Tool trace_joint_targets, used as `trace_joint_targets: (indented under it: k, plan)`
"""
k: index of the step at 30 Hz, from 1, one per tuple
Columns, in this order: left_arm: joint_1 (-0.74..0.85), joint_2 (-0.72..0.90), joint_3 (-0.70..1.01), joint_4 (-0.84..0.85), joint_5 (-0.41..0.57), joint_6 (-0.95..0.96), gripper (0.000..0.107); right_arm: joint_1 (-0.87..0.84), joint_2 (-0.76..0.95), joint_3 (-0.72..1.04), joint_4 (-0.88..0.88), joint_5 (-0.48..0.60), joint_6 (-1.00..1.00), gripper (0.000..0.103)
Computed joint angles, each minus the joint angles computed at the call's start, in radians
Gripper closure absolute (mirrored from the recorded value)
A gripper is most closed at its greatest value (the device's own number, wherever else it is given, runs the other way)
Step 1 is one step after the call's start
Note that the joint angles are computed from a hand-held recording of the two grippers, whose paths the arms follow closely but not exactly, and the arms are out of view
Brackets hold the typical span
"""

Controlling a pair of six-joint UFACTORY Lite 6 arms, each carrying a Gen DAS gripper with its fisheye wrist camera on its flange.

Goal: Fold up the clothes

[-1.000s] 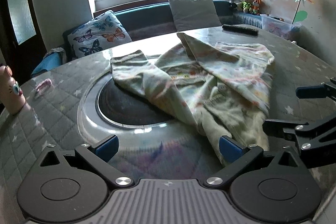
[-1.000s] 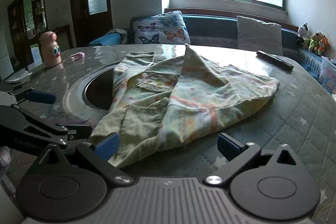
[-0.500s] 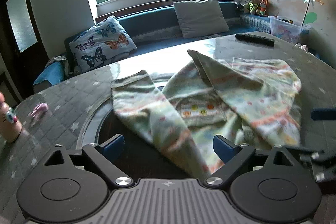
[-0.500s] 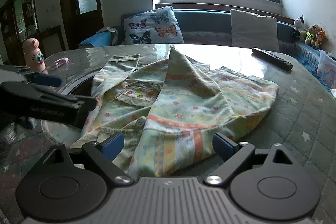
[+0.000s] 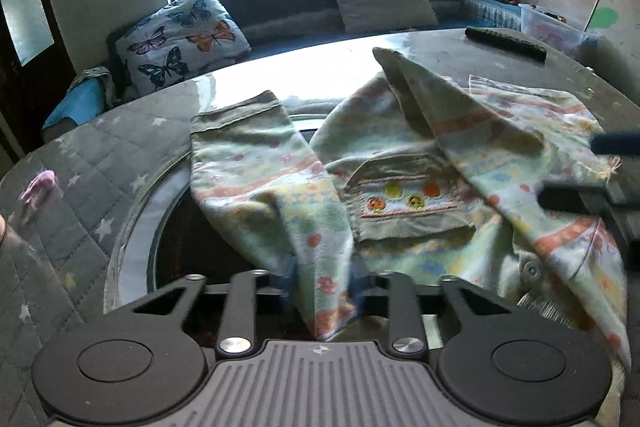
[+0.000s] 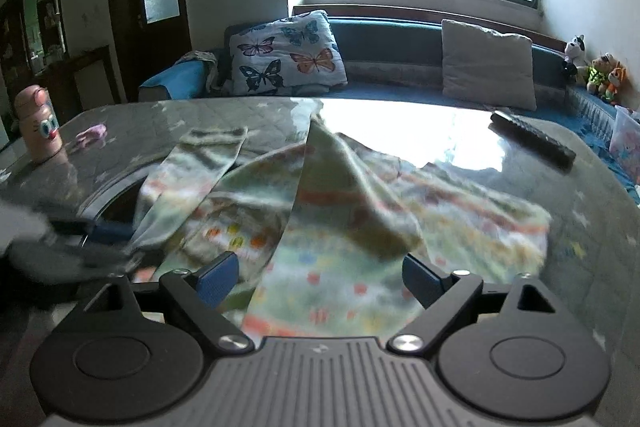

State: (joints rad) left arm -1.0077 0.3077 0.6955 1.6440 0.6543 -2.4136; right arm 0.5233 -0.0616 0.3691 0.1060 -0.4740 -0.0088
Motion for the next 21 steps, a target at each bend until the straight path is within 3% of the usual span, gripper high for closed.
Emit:
trace_joint_targets:
  k: [4,13,16,19,21]
  plan:
    - [-0.017,-0.063,-0.064,0.015,0.008,-0.043,0.098,-0.01,0.161,0.171,0.027,-0.006,-0.046,0.015]
    - [-0.053,-0.172,-0.161,-0.013,0.018,-0.077,0.101,0.013,0.521,0.595,0.213,0.054,-0.255,0.02]
    - [-0.064,-0.183,-0.175,-0.023,0.023,-0.086,0.101,0.03,0.625,0.728,0.331,0.09,-0.378,0.028]
    - [-0.074,-0.185,-0.181,-0.037,0.03,-0.086,0.102,0.033,0.699,0.817,0.435,0.116,-0.482,0.043]
    - [-0.077,-0.192,-0.188,-0.041,0.033,-0.088,0.102,0.022,0.707,0.831,0.446,0.131,-0.494,0.066]
